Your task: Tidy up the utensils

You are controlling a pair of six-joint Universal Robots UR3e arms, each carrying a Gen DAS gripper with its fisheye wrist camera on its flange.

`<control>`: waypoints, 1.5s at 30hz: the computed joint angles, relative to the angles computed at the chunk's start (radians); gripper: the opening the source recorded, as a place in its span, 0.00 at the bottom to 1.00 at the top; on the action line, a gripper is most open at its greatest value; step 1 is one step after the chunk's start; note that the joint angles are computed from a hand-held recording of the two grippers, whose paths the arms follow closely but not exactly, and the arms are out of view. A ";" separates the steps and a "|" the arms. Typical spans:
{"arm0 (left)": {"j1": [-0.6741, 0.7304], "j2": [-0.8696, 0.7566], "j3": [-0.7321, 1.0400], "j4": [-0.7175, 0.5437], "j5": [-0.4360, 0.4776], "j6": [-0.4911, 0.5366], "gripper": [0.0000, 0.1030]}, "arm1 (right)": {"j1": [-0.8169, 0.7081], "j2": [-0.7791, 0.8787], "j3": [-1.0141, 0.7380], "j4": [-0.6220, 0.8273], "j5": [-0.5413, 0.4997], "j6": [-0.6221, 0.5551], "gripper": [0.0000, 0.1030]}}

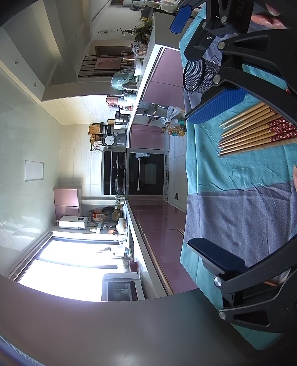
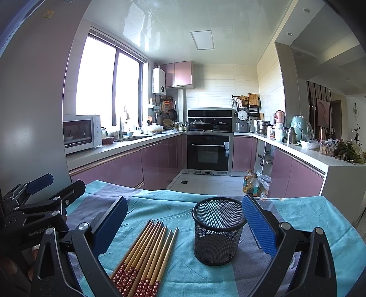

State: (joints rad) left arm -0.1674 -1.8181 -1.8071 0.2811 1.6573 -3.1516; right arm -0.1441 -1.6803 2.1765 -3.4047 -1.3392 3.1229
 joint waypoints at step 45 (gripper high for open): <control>0.066 -0.016 0.105 -0.331 -0.161 0.054 0.92 | -0.027 -0.024 -0.056 0.387 0.113 -0.142 0.81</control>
State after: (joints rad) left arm -0.1017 -1.8337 -1.7017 -0.0496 1.4967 -3.0973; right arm -0.1716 -1.7042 2.1202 -3.0177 -1.2264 2.9811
